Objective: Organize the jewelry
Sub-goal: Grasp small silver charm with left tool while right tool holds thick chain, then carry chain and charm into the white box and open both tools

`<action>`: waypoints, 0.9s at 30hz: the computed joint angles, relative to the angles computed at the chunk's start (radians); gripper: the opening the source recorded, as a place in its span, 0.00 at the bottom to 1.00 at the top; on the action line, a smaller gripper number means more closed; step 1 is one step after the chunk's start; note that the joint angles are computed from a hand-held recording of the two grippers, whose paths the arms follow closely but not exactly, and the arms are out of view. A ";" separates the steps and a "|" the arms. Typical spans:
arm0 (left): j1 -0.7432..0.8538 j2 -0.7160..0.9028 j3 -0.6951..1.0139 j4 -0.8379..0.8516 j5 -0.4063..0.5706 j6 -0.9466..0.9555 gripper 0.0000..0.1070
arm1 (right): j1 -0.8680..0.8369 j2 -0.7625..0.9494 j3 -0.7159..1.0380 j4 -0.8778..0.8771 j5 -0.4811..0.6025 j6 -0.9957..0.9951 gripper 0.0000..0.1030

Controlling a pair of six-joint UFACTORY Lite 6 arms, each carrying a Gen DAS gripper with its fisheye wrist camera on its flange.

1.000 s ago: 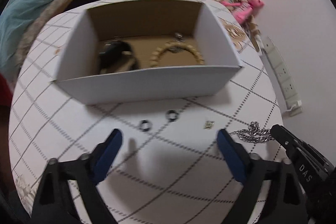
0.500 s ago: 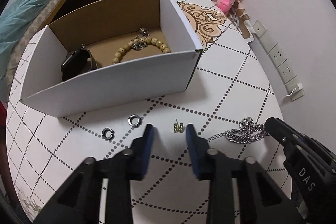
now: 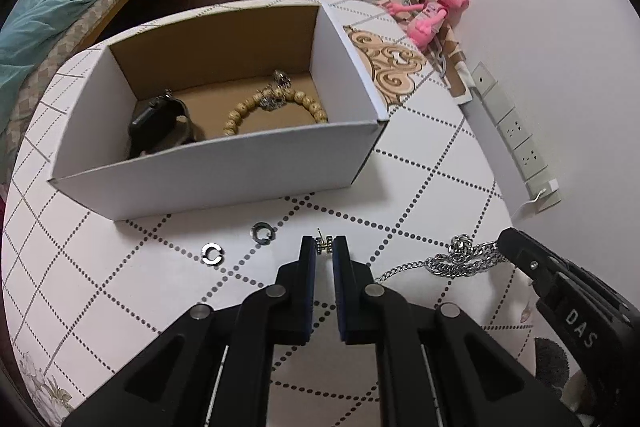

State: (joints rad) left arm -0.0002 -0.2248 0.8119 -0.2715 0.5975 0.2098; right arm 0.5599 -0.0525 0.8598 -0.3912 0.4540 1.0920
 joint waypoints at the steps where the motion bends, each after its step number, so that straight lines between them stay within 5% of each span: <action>1: 0.006 -0.006 0.002 -0.004 0.004 0.005 0.05 | 0.001 -0.005 0.001 0.000 0.003 -0.001 0.09; 15: 0.322 -0.150 0.144 -0.143 0.271 0.280 0.05 | 0.067 -0.109 0.190 0.109 0.116 -0.159 0.08; 21: 0.462 -0.006 0.407 -0.226 0.426 0.360 0.05 | 0.077 -0.025 0.487 0.218 0.207 -0.317 0.08; 27: 0.493 0.241 0.717 -0.230 0.505 0.348 0.05 | 0.088 0.285 0.981 0.281 0.338 -0.478 0.08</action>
